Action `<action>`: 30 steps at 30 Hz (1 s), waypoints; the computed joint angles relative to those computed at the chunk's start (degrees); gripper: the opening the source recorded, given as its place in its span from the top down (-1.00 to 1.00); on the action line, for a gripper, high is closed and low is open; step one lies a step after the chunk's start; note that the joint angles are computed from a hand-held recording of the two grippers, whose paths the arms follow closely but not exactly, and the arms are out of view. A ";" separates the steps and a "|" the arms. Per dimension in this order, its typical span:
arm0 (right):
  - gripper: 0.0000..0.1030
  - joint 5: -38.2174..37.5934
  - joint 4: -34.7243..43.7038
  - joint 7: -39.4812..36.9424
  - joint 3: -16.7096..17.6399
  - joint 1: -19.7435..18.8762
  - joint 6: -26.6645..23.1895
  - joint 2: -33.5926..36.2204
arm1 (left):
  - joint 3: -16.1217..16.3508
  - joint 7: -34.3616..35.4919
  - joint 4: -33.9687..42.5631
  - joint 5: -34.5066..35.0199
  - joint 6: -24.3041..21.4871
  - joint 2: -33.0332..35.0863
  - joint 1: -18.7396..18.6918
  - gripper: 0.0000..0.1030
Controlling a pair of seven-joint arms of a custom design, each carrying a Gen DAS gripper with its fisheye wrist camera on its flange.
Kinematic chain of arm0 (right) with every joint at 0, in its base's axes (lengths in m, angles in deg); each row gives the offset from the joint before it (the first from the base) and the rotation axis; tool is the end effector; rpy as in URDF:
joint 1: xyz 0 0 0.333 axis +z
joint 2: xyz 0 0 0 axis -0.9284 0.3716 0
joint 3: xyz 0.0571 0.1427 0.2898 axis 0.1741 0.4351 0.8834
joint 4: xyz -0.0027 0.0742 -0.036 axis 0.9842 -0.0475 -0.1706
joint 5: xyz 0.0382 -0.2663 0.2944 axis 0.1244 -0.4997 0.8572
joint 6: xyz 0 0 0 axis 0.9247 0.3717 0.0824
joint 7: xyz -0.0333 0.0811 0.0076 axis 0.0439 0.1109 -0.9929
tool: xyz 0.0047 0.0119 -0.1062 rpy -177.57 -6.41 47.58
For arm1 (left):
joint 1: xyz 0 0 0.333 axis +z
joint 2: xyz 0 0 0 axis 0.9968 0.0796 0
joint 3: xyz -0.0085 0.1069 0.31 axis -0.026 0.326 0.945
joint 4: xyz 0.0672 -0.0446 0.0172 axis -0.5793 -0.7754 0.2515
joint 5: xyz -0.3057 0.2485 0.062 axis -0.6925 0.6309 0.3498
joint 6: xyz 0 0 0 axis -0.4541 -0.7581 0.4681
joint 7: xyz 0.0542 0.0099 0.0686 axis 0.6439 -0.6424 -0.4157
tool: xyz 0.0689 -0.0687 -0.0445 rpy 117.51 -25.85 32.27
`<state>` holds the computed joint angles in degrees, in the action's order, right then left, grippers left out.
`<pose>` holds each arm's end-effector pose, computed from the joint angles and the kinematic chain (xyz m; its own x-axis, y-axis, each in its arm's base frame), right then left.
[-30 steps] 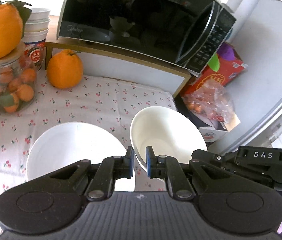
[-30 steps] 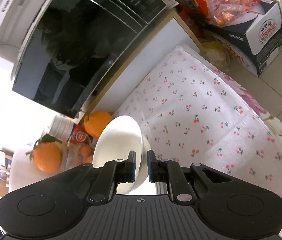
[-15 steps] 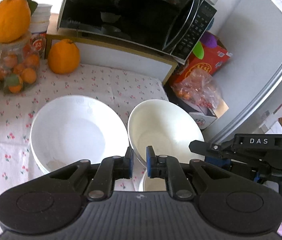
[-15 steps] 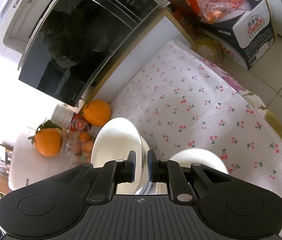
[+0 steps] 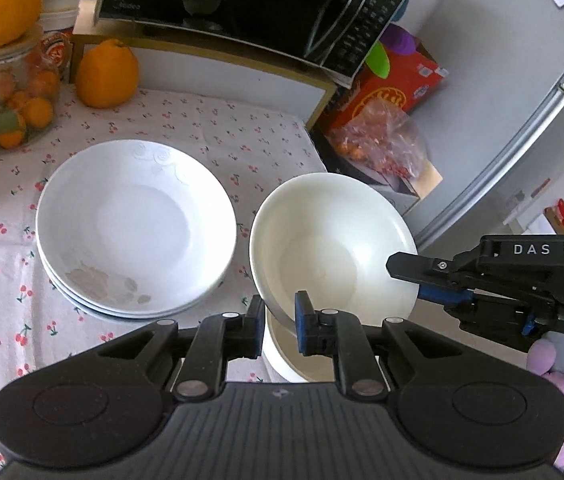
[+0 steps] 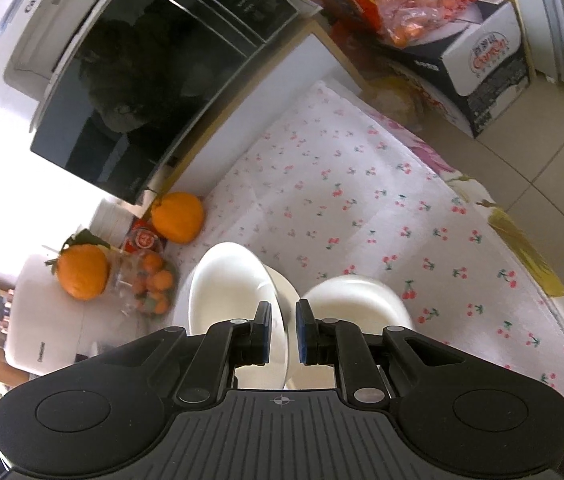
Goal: Organize plates and bowls
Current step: 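Carry the small white bowl with both grippers to the nested bowls, then lower the small bowl into the nested bowls and open both grippers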
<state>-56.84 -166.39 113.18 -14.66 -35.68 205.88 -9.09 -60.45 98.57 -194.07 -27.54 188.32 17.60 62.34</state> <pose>0.4974 0.4497 0.4281 -0.1178 -0.7179 -0.6861 -0.8000 0.4779 -0.3628 0.4631 -0.2786 0.4287 -0.1187 -0.9050 0.4084 -0.7731 -0.1739 -0.6100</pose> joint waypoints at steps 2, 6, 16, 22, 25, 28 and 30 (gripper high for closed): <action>0.73 0.65 -0.61 0.07 0.53 -0.48 -0.59 -0.34 | -0.45 -0.88 0.16 1.50 -0.40 0.25 0.36 0.74; 0.72 0.95 -1.40 -0.07 0.78 -0.63 -2.94 -1.18 | -1.82 -1.67 0.51 3.35 -1.03 0.78 1.32 0.74; 0.70 5.62 -0.54 -5.64 4.50 -2.81 -10.70 -0.93 | -5.06 -8.16 2.12 12.40 -5.50 1.99 5.14 0.73; 0.70 9.79 0.15 -9.27 6.06 -3.82 -13.19 0.00 | -5.66 -10.86 3.14 16.36 -8.06 2.93 6.00 0.71; 0.70 10.79 0.50 -10.20 5.96 -3.60 -14.05 0.39 | -5.96 -10.80 3.25 16.68 -8.41 3.13 6.34 0.70; 0.69 11.67 0.73 -10.91 5.98 -3.60 -14.48 0.67 | -5.76 -12.99 3.38 19.65 -8.59 3.19 6.38 0.69; 0.69 12.30 0.85 -11.37 6.10 -3.68 -14.62 0.88 | -5.49 -15.06 3.49 22.40 -8.69 3.26 6.36 0.69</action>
<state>-44.54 -165.55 101.81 -8.56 -39.37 191.26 -8.21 -65.94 83.51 -190.58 -5.14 179.63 20.86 68.70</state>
